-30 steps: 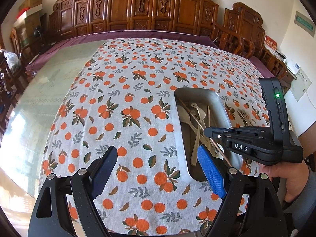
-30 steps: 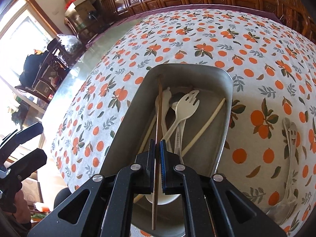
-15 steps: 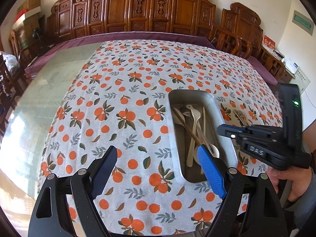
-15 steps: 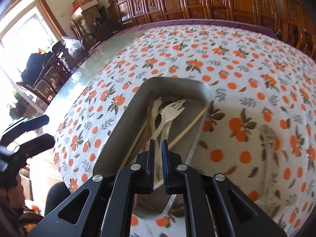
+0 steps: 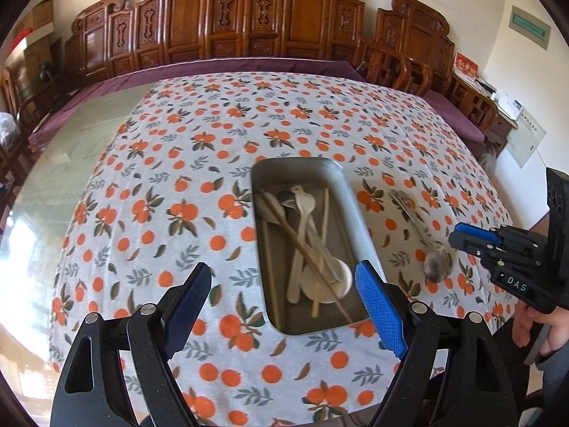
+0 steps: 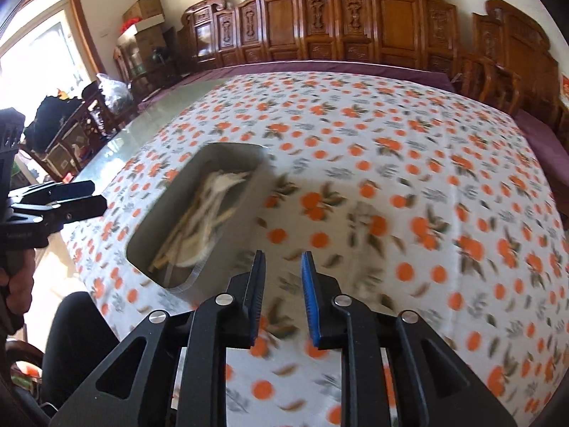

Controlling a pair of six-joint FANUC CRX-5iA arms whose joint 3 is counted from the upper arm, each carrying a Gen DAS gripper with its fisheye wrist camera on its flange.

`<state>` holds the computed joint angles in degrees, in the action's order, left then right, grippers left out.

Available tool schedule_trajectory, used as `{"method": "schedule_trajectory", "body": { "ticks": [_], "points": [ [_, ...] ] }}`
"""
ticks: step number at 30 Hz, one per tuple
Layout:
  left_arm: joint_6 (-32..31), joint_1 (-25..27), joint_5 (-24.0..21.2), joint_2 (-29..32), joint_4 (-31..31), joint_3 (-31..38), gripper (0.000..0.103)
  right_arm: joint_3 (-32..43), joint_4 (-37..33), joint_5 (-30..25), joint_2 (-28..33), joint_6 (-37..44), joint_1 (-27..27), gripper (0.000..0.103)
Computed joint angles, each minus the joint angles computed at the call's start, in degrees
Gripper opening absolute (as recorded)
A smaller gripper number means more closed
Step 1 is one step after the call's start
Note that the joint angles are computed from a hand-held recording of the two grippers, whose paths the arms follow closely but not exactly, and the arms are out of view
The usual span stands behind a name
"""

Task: Organize utensils
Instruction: 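Move right tool to a metal spoon on the cloth and close on it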

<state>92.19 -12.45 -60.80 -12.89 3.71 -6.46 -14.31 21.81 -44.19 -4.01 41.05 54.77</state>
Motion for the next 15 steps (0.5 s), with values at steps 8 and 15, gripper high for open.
{"method": "schedule_trajectory", "body": {
  "ticks": [8, 15],
  "points": [
    [1.2, -3.58, 0.58, 2.08, -0.65, 1.2, 0.08, -5.4, 0.24, -1.05, -4.04, -2.39, -1.4, 0.028],
    [1.84, -5.71, 0.66, 3.88, -1.02, 2.22, 0.08, -5.69, -2.51, 0.4, -2.82, -1.06, -2.1, 0.028]
  ]
}}
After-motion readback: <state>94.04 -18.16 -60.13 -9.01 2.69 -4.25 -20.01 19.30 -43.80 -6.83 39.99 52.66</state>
